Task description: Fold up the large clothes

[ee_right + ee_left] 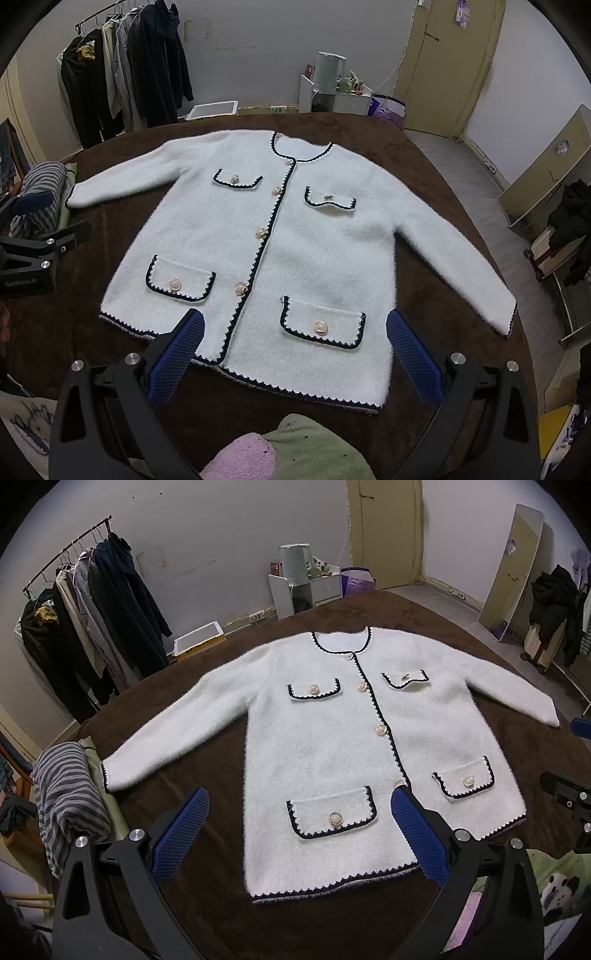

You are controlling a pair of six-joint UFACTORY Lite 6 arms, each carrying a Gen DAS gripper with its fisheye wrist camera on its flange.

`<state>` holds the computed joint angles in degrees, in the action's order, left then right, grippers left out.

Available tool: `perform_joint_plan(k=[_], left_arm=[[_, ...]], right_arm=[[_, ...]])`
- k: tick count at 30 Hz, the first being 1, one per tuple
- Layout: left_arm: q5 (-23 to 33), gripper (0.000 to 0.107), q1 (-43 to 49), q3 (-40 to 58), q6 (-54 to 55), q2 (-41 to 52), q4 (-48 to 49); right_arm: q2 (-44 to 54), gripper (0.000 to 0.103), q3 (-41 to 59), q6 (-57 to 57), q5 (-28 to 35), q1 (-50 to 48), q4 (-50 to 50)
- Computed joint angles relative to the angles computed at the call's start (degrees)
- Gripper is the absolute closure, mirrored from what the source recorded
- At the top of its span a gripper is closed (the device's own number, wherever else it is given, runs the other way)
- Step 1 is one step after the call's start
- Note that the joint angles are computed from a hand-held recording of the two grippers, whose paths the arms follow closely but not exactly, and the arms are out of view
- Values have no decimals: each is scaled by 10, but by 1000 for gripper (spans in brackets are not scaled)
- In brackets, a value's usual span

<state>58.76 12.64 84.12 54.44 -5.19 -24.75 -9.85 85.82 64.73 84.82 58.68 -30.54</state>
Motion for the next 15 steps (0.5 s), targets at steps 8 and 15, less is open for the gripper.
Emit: perform_joint_plan(k=[8, 15], left_arm=[[8, 10, 2, 5, 0, 4, 0], [5, 10, 0, -3, -2, -1, 3]], right_arm=[[1, 6, 1, 0, 0, 2, -1], [3, 6, 4, 0, 1, 1, 1]])
